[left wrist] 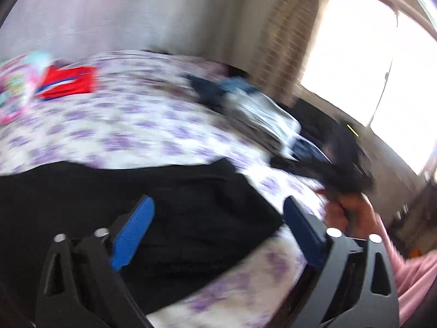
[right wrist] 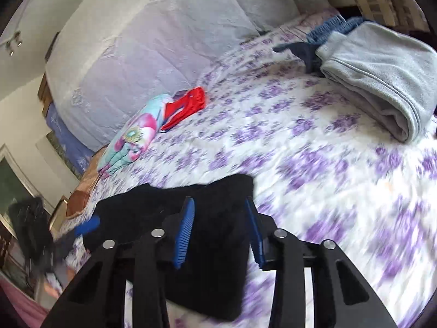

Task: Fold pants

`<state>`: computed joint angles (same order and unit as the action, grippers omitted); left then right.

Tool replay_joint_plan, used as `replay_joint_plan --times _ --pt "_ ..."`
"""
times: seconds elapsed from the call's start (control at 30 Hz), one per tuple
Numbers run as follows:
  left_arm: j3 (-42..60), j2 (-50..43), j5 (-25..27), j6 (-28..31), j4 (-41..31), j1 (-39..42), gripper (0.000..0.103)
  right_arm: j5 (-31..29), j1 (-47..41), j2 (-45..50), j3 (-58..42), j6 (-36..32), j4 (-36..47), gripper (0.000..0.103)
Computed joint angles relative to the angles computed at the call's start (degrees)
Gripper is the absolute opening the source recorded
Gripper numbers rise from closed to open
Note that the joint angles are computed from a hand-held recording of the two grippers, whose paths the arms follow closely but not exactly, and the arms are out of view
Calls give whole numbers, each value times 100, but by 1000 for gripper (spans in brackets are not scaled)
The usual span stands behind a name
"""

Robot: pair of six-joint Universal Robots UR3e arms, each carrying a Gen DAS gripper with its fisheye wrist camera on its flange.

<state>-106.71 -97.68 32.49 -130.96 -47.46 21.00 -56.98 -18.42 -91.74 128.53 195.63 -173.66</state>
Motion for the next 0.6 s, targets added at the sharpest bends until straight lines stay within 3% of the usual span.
replay_joint_plan --times 0.03,0.1,0.17,0.3,0.33,0.37,0.4,0.53,0.6 --pt "-106 -35 172 -62 403 -361 72 319 -226 172 -176 -173 312 33" --pt "-195 -308 558 -454 1331 -1051 65 936 -528 760 -656 -550 952 33" --pt "99 -654 827 -632 1399 -1546 60 1384 -599 1389 -1275 -1006 1667 33" --pt "408 -1214 1468 -791 1781 -2276 60 1722 -508 2018 -1916 -1571 2508 32" --pt "610 -1389 1638 -694 1512 -2396 60 1760 -479 2101 -2017 -1667 2605 27" --pt "745 -1524 1769 -619 1309 -2437 60 1712 -413 2213 -2218 -1720 2675 12" --pt "848 -1719 2020 -680 1321 -2540 60 1682 -390 2201 -2272 -1811 2717 10" --pt "687 -1766 2091 -608 1681 -2589 67 1820 -415 2515 -2703 -1760 2501 7" --pt "510 -1724 2234 -559 1962 -2663 69 1867 -460 2705 -2668 -1507 1899 4"
